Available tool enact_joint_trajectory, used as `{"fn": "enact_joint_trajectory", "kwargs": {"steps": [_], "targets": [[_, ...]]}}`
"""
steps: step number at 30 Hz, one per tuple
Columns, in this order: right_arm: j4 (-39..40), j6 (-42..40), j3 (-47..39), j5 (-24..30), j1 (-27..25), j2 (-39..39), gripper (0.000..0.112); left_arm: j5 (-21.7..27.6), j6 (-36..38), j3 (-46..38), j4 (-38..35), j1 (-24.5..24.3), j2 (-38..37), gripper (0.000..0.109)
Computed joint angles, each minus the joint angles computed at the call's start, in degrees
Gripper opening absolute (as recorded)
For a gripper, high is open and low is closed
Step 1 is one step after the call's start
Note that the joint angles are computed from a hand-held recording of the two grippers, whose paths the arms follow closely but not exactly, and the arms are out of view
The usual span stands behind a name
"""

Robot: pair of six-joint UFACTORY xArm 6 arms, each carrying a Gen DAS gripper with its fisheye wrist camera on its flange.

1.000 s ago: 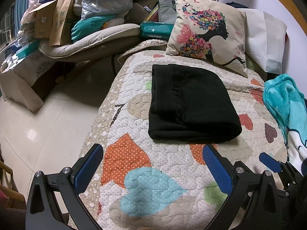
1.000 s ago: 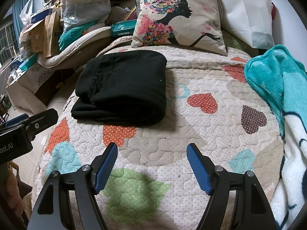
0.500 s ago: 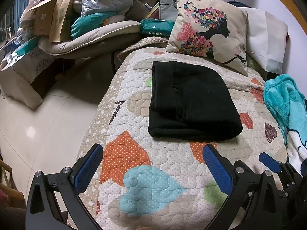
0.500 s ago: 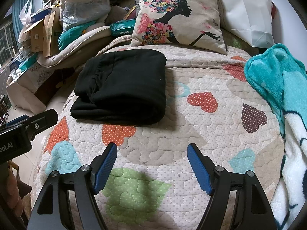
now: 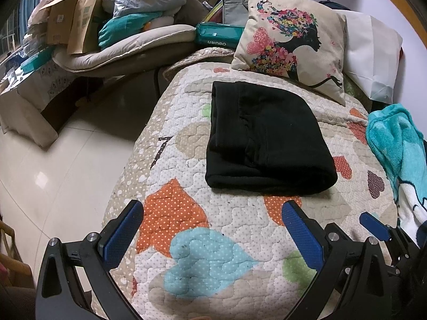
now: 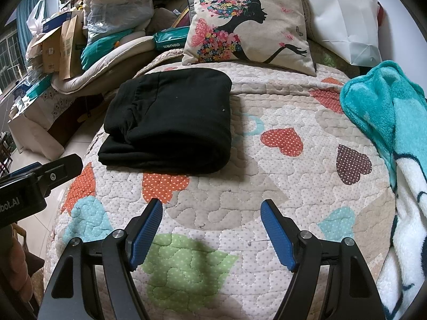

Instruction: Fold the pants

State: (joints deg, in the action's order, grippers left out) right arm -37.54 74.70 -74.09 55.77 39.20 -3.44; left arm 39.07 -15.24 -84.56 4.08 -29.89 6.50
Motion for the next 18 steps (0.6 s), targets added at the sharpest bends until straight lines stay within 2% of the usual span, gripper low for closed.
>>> {"fn": "enact_joint_trajectory", "kwargs": {"steps": [18], "targets": [[0.1, 0.0, -0.3, 0.3, 0.1, 0.2, 0.081, 0.0, 0.2, 0.4, -0.4, 0.0, -0.1, 0.103]]}}
